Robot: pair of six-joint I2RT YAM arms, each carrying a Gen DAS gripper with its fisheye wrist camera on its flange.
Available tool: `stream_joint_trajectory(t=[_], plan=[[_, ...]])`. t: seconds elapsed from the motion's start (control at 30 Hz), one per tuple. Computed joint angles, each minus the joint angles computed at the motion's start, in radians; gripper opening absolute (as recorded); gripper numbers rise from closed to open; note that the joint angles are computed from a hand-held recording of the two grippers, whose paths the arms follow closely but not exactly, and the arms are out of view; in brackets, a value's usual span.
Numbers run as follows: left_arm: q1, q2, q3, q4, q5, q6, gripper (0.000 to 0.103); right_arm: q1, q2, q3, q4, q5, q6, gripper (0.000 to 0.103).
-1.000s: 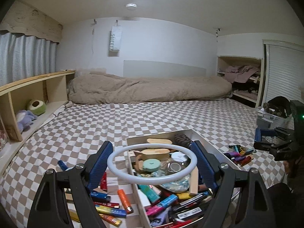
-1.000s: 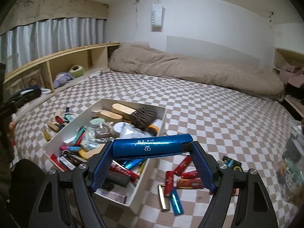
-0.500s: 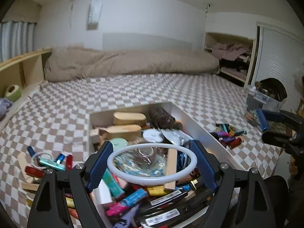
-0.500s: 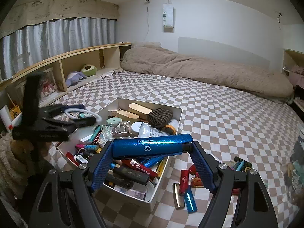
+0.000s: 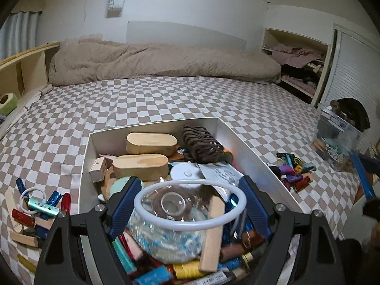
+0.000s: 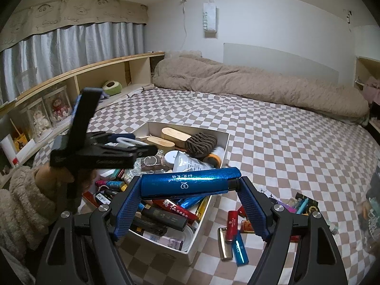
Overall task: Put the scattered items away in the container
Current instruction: 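Lower the white ring into the shoe box and open the left tool while the right tool holds the lighter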
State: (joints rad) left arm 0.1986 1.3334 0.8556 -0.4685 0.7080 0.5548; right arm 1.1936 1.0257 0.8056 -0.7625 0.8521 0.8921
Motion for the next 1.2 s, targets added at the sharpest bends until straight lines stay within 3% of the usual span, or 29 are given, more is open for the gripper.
stream_joint_trajectory(t=[0.13,0.53,0.8,0.9,1.0,1.2], plan=[[-0.022,0.088,0.084,-0.088,-0.003,-0.005,0.084,-0.015,-0.002,-0.007,0.017,-0.015,-0.012,0.081],[-0.088,0.226,0.198,-0.249,-0.172,0.003,0.085,-0.012,0.012,-0.009,0.036,-0.026,-0.009,0.081],[-0.102,0.251,0.212,-0.278,-0.230,0.012,0.086,-0.003,0.015,-0.006,0.022,-0.031,0.006,0.081],[-0.103,0.240,0.209,-0.276,-0.230,0.004,0.097,-0.003,0.017,-0.004,0.017,-0.033,0.011,0.081],[-0.102,0.214,0.187,-0.246,-0.240,-0.005,0.098,-0.011,0.018,-0.006,0.020,-0.042,0.009,0.081],[-0.036,0.196,0.208,-0.260,-0.170,-0.038,0.098,-0.034,0.029,-0.013,0.049,-0.071,-0.014,0.081]])
